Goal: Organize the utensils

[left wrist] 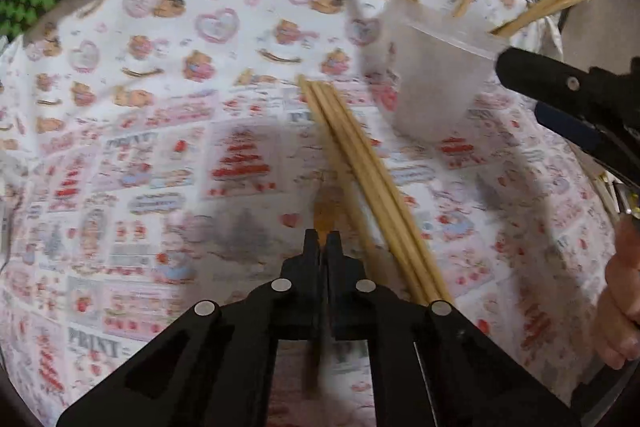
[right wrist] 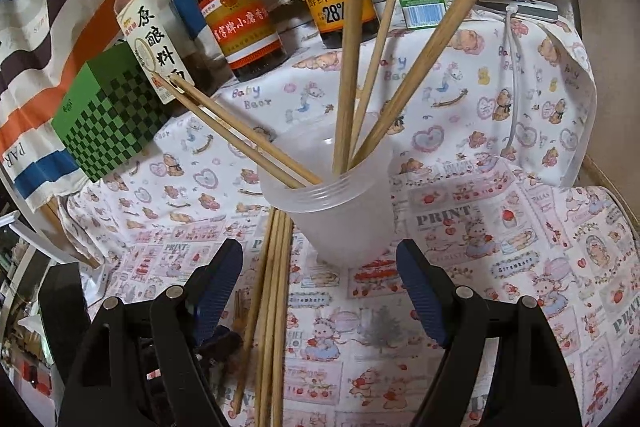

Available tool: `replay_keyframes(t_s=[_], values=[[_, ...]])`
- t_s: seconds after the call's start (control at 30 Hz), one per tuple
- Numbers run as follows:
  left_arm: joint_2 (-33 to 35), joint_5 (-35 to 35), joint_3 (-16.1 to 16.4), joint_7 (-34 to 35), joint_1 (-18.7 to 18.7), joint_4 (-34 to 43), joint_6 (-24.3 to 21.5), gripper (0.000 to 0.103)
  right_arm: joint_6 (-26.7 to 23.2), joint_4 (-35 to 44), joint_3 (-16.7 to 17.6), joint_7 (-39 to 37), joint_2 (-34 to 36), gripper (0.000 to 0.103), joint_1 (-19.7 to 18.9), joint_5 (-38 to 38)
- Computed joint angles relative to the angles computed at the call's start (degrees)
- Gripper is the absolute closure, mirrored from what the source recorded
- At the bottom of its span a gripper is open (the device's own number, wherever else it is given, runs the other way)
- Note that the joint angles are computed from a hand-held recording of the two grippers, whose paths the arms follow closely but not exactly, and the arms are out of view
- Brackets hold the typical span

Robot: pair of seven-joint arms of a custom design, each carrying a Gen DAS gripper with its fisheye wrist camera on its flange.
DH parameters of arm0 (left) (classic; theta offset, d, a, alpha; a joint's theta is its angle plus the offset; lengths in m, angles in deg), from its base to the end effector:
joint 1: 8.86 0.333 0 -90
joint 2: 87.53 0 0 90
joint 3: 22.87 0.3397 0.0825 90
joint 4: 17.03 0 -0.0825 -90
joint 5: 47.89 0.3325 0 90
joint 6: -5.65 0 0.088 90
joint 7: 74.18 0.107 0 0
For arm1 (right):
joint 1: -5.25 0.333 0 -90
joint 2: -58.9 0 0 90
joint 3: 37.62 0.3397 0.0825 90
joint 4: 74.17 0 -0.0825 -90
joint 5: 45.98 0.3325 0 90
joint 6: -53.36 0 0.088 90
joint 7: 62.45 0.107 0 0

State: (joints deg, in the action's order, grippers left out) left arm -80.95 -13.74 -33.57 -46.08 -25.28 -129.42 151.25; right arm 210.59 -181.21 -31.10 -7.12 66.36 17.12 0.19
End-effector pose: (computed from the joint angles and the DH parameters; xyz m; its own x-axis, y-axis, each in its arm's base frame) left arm 0.5125 -0.2650 0.5153 0.1715 -0.9825 0.0724 -0.7971 -0.1816 -0.5759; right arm 0.5746 0.1566 0.5663 0.3966 -0.8624 -0.3145 -0.6941 -0.0576 -0.7175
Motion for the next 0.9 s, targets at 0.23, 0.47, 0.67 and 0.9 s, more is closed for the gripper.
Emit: replay_keyframes(t_s=[0.23, 0.47, 0.67, 0.9], values=[[-7.6, 1.9, 0.7, -6.6, 3.9, -7.2, 10.6, 0.101, -9.0, 2.9, -3.6, 16.1, 1.5, 0.031, 2.9, -26.0], [-13.4, 12.4, -1.9, -20.1, 10.1, -11.0, 14.7, 0.103, -15.5, 3.6, -0.8, 8.8, 1.7, 0.058, 1.4, -23.2], [-14.2, 13.0, -3.2, -20.8, 12.3, -11.4, 13.6, 0.103, -18.4, 3.9, -0.7, 8.3, 2.4, 0.068, 2.2, -24.3], [-13.7, 15.9, -4.0, -23.2, 12.8, -11.1, 7.8, 0.099, -19.3, 4.1, -0.8, 8.8, 3.1, 0.072, 2.8, -26.7]])
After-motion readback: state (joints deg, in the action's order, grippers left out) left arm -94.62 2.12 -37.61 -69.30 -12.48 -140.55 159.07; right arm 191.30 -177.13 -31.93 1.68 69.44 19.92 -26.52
